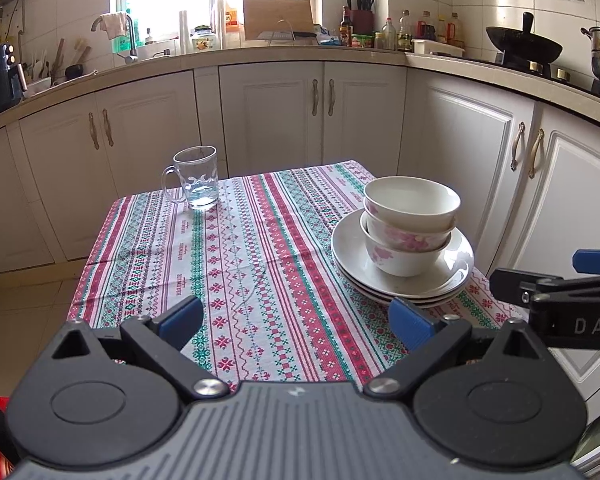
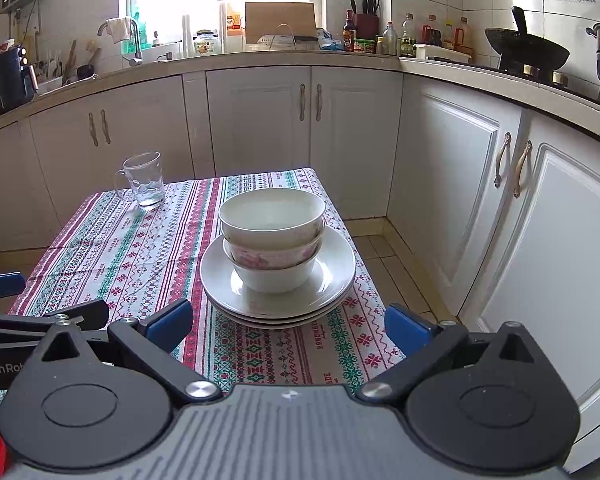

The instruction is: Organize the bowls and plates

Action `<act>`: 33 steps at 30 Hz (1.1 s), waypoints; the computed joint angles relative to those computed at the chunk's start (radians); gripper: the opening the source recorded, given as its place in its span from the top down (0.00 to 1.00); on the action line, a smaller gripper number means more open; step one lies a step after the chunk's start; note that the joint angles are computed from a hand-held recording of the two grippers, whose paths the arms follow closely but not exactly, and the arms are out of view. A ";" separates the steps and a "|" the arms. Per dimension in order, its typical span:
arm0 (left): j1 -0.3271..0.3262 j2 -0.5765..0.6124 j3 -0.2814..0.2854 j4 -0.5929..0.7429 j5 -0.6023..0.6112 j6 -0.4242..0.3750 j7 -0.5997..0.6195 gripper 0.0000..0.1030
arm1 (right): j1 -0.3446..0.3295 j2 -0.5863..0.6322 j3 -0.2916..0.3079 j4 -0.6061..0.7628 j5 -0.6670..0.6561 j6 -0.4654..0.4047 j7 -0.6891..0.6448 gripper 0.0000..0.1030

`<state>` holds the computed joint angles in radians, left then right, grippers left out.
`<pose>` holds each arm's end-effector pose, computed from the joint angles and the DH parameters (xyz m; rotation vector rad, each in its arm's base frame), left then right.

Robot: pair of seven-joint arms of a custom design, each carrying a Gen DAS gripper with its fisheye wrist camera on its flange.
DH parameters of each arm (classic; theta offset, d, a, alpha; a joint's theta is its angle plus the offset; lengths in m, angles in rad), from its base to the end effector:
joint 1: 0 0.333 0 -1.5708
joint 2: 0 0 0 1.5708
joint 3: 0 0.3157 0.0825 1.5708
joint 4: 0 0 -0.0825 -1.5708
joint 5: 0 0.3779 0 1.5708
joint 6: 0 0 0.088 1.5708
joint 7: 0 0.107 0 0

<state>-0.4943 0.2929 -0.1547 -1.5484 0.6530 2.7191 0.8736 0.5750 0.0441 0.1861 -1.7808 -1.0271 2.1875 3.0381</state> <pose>0.5475 -0.4234 0.5851 -1.3171 1.9872 -1.0235 0.4627 0.3948 0.5780 -1.4575 1.8467 -0.9786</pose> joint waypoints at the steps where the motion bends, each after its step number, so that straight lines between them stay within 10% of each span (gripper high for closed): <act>1: 0.000 0.000 0.000 0.000 0.000 0.000 0.000 0.04 | 0.000 0.000 0.000 -0.001 -0.002 -0.001 0.001 0.00; 33: -0.002 0.001 -0.003 0.013 -0.010 -0.019 0.003 0.04 | -0.002 -0.002 0.001 -0.002 -0.006 0.003 -0.002 0.00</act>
<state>-0.4963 0.2944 -0.1579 -1.5353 0.6432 2.6999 0.8769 0.5734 0.0416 0.1866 -1.7833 -1.0326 2.1907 3.0364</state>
